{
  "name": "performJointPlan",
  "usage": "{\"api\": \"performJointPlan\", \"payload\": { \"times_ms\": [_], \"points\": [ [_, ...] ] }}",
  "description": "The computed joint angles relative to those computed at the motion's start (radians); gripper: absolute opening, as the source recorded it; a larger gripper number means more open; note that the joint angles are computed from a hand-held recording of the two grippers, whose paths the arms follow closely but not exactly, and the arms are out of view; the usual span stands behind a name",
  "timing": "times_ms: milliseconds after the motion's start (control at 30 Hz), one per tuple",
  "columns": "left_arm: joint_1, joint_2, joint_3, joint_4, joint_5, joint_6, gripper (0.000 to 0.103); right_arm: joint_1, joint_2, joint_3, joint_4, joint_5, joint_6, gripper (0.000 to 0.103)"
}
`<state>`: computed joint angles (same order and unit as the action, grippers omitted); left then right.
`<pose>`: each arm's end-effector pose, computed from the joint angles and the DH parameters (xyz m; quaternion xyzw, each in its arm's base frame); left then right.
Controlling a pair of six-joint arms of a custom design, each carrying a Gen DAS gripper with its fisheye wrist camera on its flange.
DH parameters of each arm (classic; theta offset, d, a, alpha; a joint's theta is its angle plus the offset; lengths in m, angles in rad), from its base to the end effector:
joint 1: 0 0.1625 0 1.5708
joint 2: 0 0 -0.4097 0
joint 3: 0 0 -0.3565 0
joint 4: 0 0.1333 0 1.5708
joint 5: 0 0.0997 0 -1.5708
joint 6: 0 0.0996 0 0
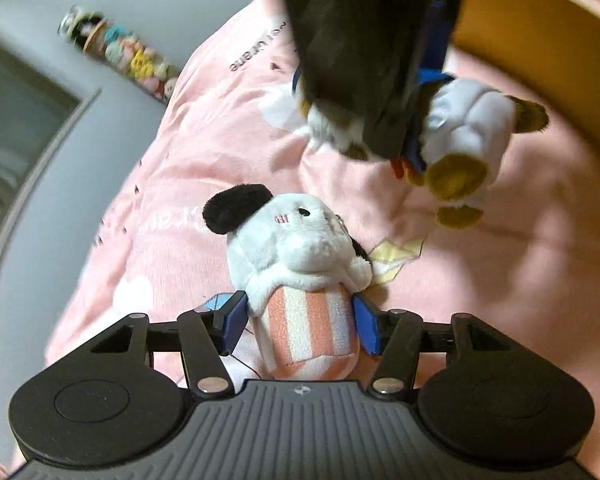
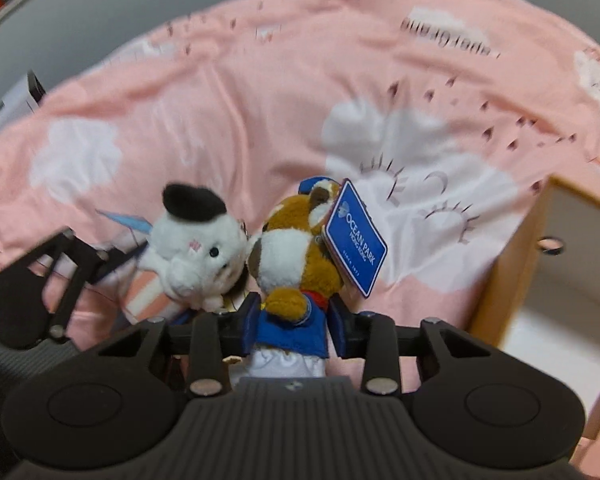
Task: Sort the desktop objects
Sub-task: 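Grasp the white dog plush with the left gripper while the right grasps the brown plush, then carry both plush toys over the white box with both grippers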
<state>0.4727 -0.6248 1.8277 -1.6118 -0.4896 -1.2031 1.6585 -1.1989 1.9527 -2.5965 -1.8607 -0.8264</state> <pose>-0.3063 -0.4051 -0.0406 0.2444 0.7306 -0.2008 0.6051 0.1509 -0.5192 0.2350 0.4151 -0.8884 0.0734 0.1819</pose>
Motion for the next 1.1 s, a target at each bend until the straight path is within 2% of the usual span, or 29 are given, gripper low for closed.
{"api": "performJointPlan", "payload": {
  "times_ms": [133,200,367,467,533,733,900,1100],
  "points": [
    [-0.010,-0.092,0.072,-0.217,-0.063,0.014,0.063,-0.003,-0.077,0.006,0.024,0.068,-0.001,0.038],
    [-0.042,-0.118,0.102,-0.308,-0.089,-0.006,0.063,-0.007,-0.115,0.008,0.035,0.103,-0.003,0.038],
    [-0.100,-0.173,0.132,-0.469,-0.086,-0.028,0.063,-0.017,-0.197,0.012,0.041,0.154,-0.005,0.038],
    [-0.116,-0.195,0.162,-0.654,-0.091,0.027,0.063,-0.028,-0.235,0.011,0.041,0.170,-0.003,0.038],
    [-0.125,-0.188,0.173,-0.777,-0.095,0.073,0.063,-0.039,-0.263,0.010,0.045,0.183,0.000,0.038],
    [-0.155,-0.131,0.143,-1.010,-0.121,0.196,0.063,-0.079,-0.334,0.010,0.041,0.199,0.001,0.038],
    [-0.143,-0.073,0.090,-1.143,-0.152,0.288,0.063,-0.121,-0.378,0.016,0.026,0.193,-0.004,0.038],
    [-0.114,-0.012,0.023,-1.258,-0.248,0.414,0.063,-0.181,-0.405,0.016,0.009,0.163,0.010,0.038]
  ]
}}
